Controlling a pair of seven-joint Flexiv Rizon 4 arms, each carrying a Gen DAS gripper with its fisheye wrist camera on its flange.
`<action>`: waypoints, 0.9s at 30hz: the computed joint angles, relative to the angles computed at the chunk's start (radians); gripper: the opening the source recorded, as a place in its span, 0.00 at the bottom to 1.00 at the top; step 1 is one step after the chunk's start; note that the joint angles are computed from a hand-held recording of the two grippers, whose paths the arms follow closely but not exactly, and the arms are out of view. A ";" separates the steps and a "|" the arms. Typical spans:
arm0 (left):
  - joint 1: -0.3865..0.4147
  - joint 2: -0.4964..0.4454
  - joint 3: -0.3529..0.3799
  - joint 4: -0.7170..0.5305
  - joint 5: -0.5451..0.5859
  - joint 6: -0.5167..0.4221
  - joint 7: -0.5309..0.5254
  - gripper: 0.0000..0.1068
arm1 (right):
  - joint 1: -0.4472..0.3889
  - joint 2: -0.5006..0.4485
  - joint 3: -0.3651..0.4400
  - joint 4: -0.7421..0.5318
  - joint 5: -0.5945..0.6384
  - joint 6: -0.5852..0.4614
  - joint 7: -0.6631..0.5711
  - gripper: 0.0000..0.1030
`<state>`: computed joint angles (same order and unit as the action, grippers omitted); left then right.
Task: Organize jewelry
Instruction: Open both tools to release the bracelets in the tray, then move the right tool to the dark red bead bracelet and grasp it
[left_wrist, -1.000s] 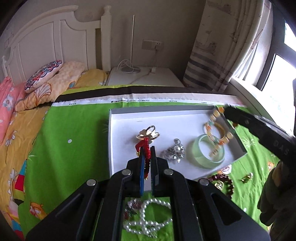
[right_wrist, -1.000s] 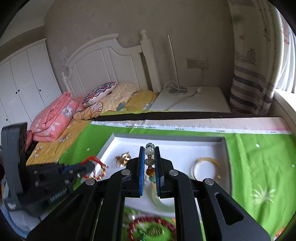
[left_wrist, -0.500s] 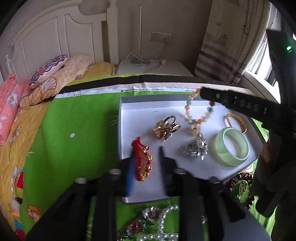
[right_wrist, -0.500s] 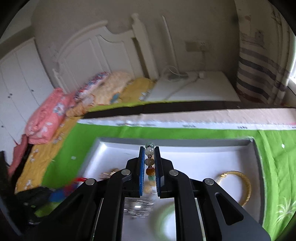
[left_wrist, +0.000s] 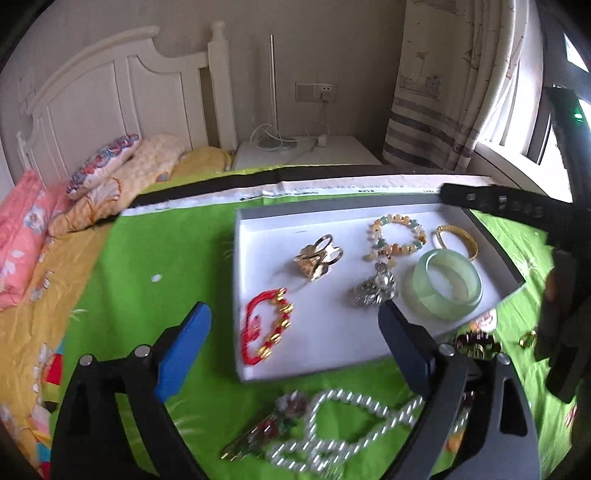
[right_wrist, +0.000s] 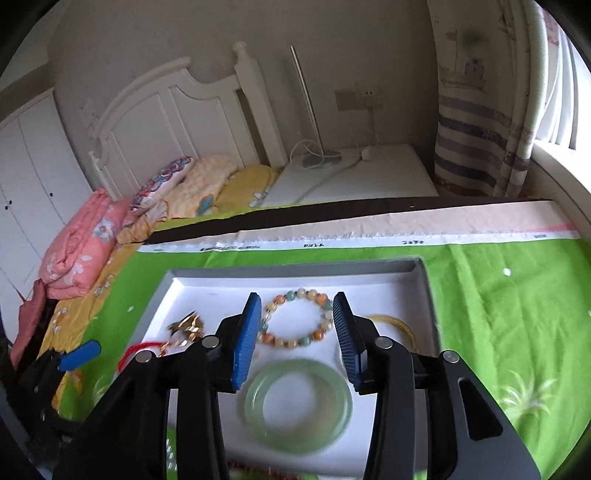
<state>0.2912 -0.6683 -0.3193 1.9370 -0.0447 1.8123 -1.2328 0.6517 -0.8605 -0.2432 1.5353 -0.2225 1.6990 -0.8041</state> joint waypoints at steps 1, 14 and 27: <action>0.002 0.015 0.008 0.019 0.001 0.014 -0.006 0.86 | 0.010 0.022 -0.007 0.044 0.007 0.035 -0.007 0.39; 0.346 0.110 -0.150 0.291 0.176 0.107 -0.182 0.89 | 0.238 0.164 -0.111 0.430 0.315 0.261 -0.195 0.45; 0.457 0.030 -0.217 0.341 0.335 0.175 -0.222 0.94 | 0.326 0.149 -0.110 0.466 0.432 0.243 -0.331 0.45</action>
